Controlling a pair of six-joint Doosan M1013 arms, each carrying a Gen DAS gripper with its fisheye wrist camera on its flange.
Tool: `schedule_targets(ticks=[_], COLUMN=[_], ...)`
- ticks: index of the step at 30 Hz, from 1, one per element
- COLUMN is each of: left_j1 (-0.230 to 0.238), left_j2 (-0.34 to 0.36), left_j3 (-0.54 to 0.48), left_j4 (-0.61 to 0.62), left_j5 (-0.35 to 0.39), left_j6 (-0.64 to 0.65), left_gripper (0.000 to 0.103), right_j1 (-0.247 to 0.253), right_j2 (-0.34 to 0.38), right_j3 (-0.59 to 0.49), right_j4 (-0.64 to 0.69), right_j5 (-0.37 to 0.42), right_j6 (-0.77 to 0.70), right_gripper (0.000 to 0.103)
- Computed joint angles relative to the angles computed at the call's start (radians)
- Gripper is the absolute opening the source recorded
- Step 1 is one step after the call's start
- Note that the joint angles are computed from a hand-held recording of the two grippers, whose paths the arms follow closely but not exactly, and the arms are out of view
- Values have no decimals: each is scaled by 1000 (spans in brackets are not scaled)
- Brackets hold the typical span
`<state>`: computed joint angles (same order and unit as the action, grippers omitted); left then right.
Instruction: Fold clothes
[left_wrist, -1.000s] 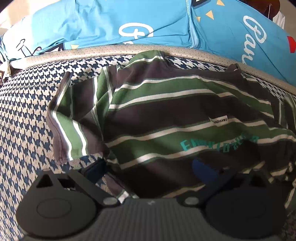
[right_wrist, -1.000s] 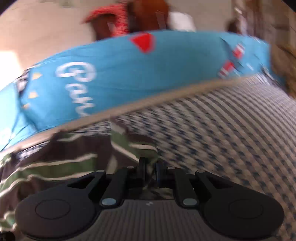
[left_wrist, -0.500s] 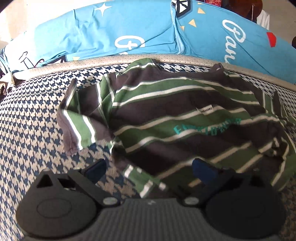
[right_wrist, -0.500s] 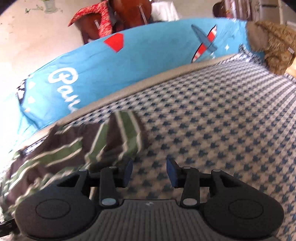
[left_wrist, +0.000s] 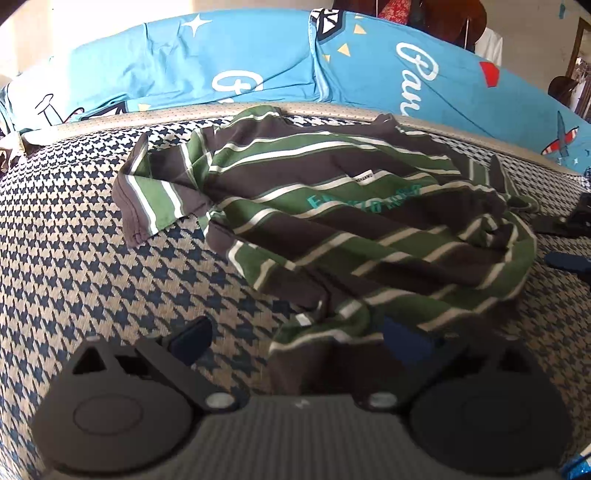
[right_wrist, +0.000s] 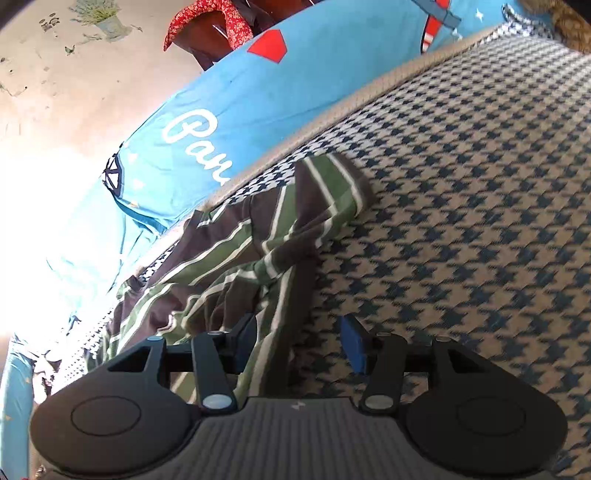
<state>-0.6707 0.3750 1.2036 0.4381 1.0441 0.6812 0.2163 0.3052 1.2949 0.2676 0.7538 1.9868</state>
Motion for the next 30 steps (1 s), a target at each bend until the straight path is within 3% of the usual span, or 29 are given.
schedule_targets(ticks=[4, 6, 8, 11, 16, 26, 30], left_j1=[-5, -10, -15, -20, -25, -28, -34], left_j2=[-16, -16, -14, -11, -7, -29, -45], left_j3=[25, 30, 32, 35, 39, 61, 73], left_j4=[-38, -56, -56, -57, -4, 126, 220], left_j5=[-43, -49, -44, -36, 2, 68, 124], left_j6=[21, 45, 59, 66, 11, -177, -286], left_gripper=[103, 103, 103, 103, 103, 103, 103], right_j1=[1, 6, 9, 21, 38, 60, 71], right_j2=[18, 27, 33, 31, -2, -117, -149], right_j3=[-15, -23, -28, -25, 12, 159, 198], right_j4=[44, 45, 56, 23, -25, -1, 93], right_j5=[19, 36, 50, 40, -21, -197, -221], right_j6=[-17, -19, -33, -44, -53, -86, -199], right_gripper=[50, 45, 19, 11, 9, 8, 8])
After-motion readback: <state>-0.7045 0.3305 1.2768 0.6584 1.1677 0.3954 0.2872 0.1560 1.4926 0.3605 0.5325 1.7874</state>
